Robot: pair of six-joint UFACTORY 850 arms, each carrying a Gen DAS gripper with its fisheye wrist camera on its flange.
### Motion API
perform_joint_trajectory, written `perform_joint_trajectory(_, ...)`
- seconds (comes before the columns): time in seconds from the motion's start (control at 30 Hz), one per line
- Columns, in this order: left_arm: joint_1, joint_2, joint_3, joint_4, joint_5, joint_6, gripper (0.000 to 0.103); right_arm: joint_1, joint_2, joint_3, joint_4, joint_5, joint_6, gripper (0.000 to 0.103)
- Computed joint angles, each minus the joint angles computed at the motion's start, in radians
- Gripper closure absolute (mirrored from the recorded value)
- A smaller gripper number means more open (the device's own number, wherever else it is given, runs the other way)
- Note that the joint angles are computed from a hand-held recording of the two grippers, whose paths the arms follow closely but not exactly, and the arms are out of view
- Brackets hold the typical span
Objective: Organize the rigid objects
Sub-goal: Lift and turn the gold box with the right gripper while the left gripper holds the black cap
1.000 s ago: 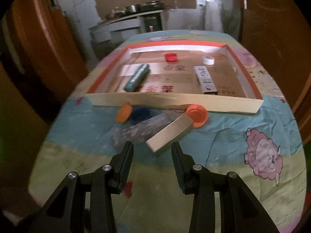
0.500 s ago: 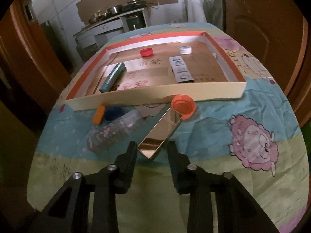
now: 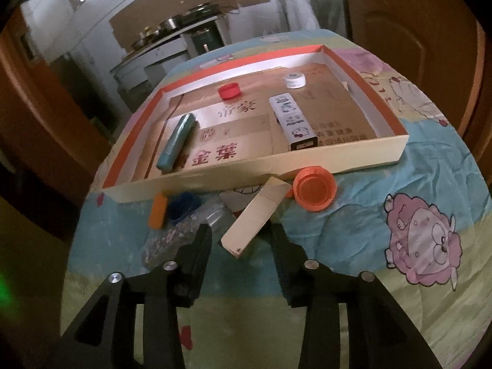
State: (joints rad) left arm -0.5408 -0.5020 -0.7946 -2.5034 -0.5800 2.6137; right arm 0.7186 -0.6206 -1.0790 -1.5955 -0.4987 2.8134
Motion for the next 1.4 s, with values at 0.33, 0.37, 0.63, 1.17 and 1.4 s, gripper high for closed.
perform_joint_trajectory(0.33, 0.007, 0.003, 0.001, 0.007, -0.004, -0.009, 0.072, 0.024, 0.023, 0.039, 0.019, -0.012, -0.039, 0.083)
perform_joint_trajectory(0.37, 0.008, 0.004, 0.001, 0.009, -0.005, -0.011, 0.072, 0.030, 0.034, 0.058, -0.011, -0.010, -0.008, 0.083)
perform_joint_trajectory(0.63, 0.003, 0.009, 0.004, 0.007, -0.003, -0.005, 0.072, 0.088, 0.088, 0.140, -0.053, -0.006, -0.007, 0.084)
perform_joint_trajectory(1.17, -0.020, 0.035, -0.036, -0.064, 0.029, 0.047, 0.072, 0.125, 0.129, 0.190, -0.137, -0.034, 0.084, 0.085)
perform_joint_trajectory(1.4, -0.024, 0.023, -0.059, -0.040, 0.041, 0.016, 0.072, 0.112, 0.096, 0.169, -0.157, -0.009, 0.022, 0.074)
